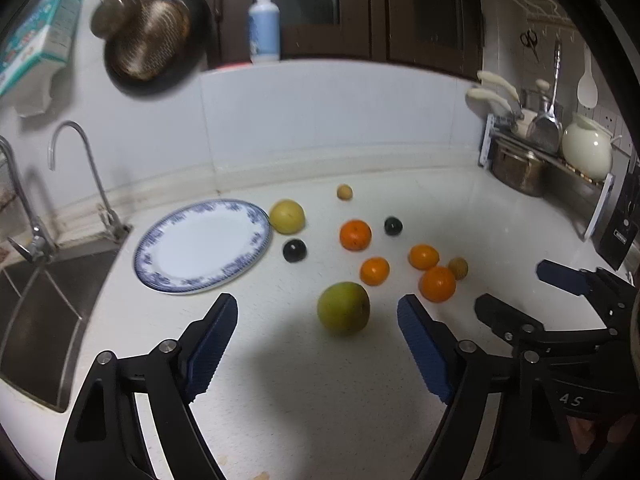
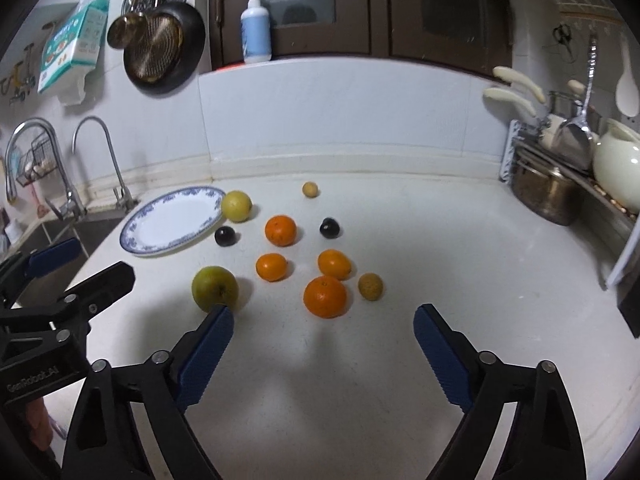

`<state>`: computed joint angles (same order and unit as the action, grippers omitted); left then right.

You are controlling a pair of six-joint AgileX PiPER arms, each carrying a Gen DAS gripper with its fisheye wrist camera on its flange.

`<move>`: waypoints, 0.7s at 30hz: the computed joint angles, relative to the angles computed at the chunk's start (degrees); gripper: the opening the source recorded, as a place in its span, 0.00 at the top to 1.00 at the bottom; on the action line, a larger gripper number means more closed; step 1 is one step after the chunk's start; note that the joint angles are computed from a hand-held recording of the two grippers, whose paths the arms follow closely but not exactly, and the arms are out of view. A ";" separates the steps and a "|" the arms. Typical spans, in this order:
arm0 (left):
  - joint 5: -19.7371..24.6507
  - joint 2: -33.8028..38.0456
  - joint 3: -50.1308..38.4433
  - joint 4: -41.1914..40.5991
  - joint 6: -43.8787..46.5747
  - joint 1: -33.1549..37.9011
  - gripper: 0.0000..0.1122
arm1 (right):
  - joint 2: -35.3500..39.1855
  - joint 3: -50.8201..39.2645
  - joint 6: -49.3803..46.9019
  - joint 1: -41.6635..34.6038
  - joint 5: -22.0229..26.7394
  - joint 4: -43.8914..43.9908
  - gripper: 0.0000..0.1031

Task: Organize fruits
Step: 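Grasp the large green pear with the left tool while the right tool grasps an orange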

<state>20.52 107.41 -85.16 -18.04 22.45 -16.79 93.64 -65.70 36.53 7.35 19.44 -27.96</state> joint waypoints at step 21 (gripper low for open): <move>15.86 18.79 -23.97 2.87 -1.26 -1.46 0.45 | 16.23 -13.64 -30.30 -5.90 4.51 28.98 0.44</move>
